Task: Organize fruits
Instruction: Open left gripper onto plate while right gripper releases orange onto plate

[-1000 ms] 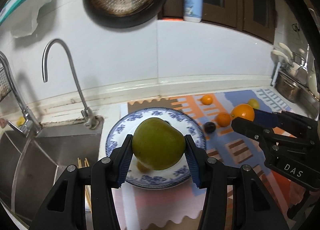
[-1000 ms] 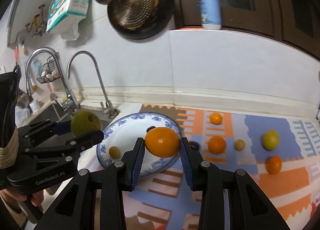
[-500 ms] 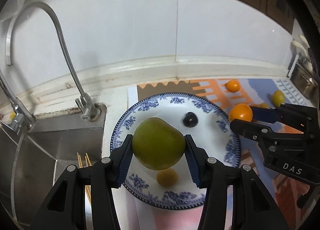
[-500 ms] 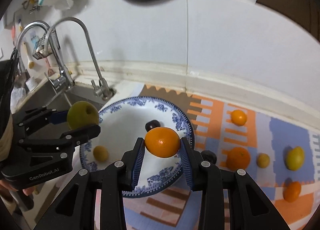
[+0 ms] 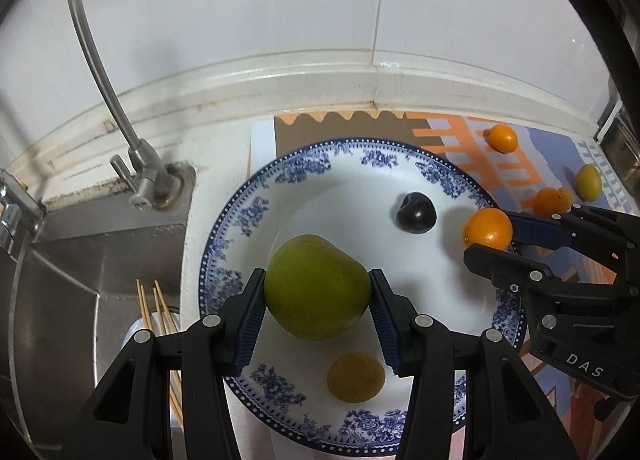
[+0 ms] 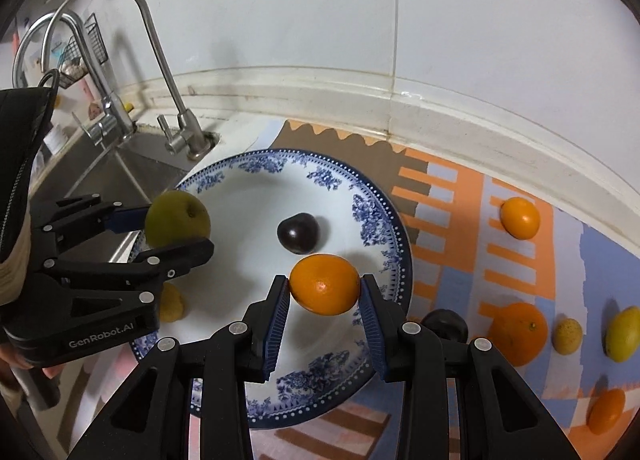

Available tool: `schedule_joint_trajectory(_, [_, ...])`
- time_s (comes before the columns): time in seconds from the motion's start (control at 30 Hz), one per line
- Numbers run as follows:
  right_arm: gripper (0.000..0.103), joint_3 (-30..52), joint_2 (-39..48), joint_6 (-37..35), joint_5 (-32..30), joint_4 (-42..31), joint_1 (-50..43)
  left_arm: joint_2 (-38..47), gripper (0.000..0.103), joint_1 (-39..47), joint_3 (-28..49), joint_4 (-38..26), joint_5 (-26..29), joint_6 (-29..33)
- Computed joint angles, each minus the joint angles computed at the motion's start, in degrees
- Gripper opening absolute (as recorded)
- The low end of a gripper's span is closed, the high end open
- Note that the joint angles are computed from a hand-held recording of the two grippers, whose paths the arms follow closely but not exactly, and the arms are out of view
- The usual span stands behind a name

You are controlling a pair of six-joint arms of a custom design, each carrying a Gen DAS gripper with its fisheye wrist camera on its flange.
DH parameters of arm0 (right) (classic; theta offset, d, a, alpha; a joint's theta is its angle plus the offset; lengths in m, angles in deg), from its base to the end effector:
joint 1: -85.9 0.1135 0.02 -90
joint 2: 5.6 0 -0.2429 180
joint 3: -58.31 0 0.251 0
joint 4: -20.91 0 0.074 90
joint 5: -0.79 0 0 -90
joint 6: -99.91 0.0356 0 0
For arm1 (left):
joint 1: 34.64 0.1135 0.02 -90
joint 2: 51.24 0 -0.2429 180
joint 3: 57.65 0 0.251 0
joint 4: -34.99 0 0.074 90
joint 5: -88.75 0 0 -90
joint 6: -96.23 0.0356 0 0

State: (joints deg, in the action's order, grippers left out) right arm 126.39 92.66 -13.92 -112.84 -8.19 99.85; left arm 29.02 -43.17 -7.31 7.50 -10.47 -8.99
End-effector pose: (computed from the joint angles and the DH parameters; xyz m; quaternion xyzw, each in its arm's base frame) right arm 0.3133 0.0925 0.1360 -0.3569 0.8755 0.1744 0.2753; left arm 0.2533 -0.0322 0.1357 -0.0783 0.9538 0.0179 0.2896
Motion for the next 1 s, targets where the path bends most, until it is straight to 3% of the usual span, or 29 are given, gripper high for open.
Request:
schedule_joint_trajectory(0.13, [0.038, 0.53, 0.52, -0.09, -0.71, -0.6, -0.35, 0.29, 0.053, -0.41, 0.28, -0.47, -0.49, -0.47])
schedule_joint_trajectory(0.2, [0.043, 0.84, 0.5, 0.01, -0.62, -0.96, -0.53, -0.81, 0.068, -1.42, 0.39, -1.19, -3.03, -0.84])
schedule_joint_trajectory(0.23, [0.047, 0.7, 0.23, 0.04, -0.9, -0.9, -0.76, -1.91, 0.068, -2.15, 0.28, -1.73, -4.81, -0.94])
schedule_joint_trajectory(0.43, [0.048, -1.41, -4.54, 0.25, -2.53, -1.8, -3.66, -8.51, 0.072, -7.41, 0.73, -7.56, -12.41, -2.09])
schedule_joint_trajectory(0.8, [0.071, -10.56, -23.55, -2.7, -9.88, -2.9, -16.22, -16.89, 0.087, -26.6, 4.29, -17.96, -25.07, -17.41])
schedule_joint_trajectory(1.0, [0.074, -13.96, -30.85, -5.96, -12.71, -2.84, -25.57, -15.56, 0.092, -36.41, 7.99, -21.78, -32.67, -24.61])
